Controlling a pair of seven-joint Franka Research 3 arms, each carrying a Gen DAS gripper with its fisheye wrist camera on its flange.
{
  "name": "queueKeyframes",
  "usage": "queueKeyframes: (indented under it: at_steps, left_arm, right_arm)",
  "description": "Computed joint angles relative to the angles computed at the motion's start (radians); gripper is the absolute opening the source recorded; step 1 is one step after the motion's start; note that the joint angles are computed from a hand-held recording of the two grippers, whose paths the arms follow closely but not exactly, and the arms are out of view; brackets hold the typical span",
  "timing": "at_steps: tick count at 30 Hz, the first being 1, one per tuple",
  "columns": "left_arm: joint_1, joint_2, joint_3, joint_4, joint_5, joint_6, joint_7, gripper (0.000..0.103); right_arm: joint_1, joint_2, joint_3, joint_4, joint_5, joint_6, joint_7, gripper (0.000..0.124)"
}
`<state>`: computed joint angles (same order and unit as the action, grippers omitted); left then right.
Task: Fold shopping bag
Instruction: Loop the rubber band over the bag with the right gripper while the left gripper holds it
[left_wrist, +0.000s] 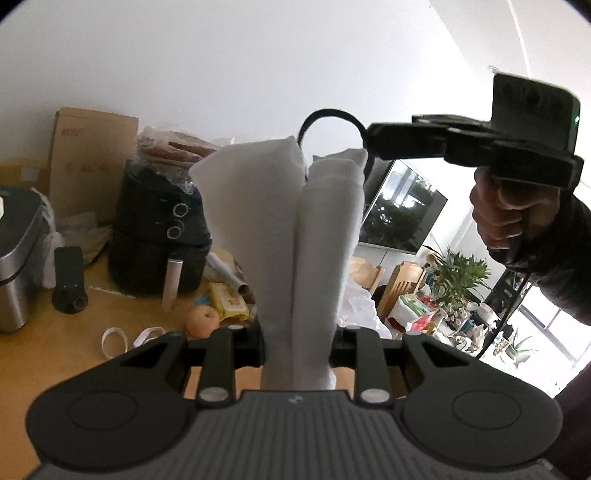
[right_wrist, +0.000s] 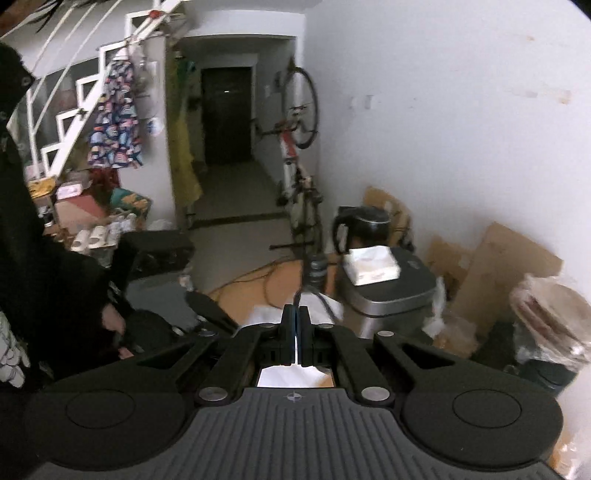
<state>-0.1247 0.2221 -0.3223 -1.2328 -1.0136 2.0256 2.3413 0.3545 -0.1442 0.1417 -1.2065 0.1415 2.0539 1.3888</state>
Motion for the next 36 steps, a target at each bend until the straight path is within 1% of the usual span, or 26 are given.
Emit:
queueKeyframes:
  at_steps: [3,7,8,9,10,11,13,14,16,19,23,27,29,36]
  left_arm:
    - [0.009,-0.008,-0.003,-0.027,-0.045,0.004,0.012,0.029]
    - [0.014,-0.001,0.000,-0.028,-0.082,-0.009,0.005,0.029]
    - [0.015,0.002,0.000,-0.027,-0.089,-0.013,-0.002,0.029]
    - [0.018,0.004,-0.001,-0.027,-0.097,-0.017,-0.004,0.029]
    - [0.020,0.006,-0.001,-0.027,-0.106,-0.021,-0.004,0.029]
    - [0.022,0.008,-0.002,-0.027,-0.115,-0.025,-0.005,0.029]
    - [0.028,0.012,-0.003,-0.025,-0.133,-0.034,0.001,0.029]
    - [0.031,0.015,-0.004,-0.023,-0.142,-0.039,0.009,0.029]
    - [0.038,0.018,-0.006,-0.023,-0.160,-0.049,0.026,0.029]
    - [0.056,0.011,-0.004,-0.037,-0.201,-0.080,0.085,0.029]
    - [0.070,0.018,0.005,-0.024,-0.204,-0.146,0.120,0.029]
    - [0.077,0.027,0.008,-0.003,-0.191,-0.189,0.130,0.029]
    - [0.078,0.035,0.006,0.009,-0.187,-0.201,0.133,0.029]
    - [0.083,0.049,-0.002,0.028,-0.181,-0.211,0.134,0.029]
  right_arm:
    - [0.009,0.018,0.020,0.039,-0.050,-0.039,0.000,0.001]
    - [0.027,0.046,0.036,0.091,-0.106,-0.094,0.027,0.004]
    - [0.034,0.060,0.041,0.115,-0.122,-0.117,0.029,0.012]
    - [0.039,0.056,0.040,0.114,-0.124,-0.121,0.031,0.017]
    - [0.044,0.051,0.038,0.110,-0.120,-0.121,0.034,0.028]
    - [0.046,0.045,0.033,0.102,-0.104,-0.113,0.036,0.037]
    - [0.046,0.032,0.027,0.092,-0.081,-0.099,0.042,0.047]
    - [0.045,0.029,0.024,0.093,-0.073,-0.098,0.045,0.047]
    - [0.041,0.035,0.019,0.124,-0.066,-0.124,0.028,0.047]
    - [0.034,0.042,0.017,0.163,-0.089,-0.150,-0.008,0.047]
    - [0.036,0.064,0.017,0.218,-0.093,-0.192,-0.088,0.046]
    - [0.059,0.100,0.030,0.274,-0.122,-0.246,-0.192,0.038]
    - [0.073,0.111,0.035,0.286,-0.141,-0.262,-0.229,0.024]
    - [0.108,0.135,0.037,0.316,-0.165,-0.310,-0.295,0.023]
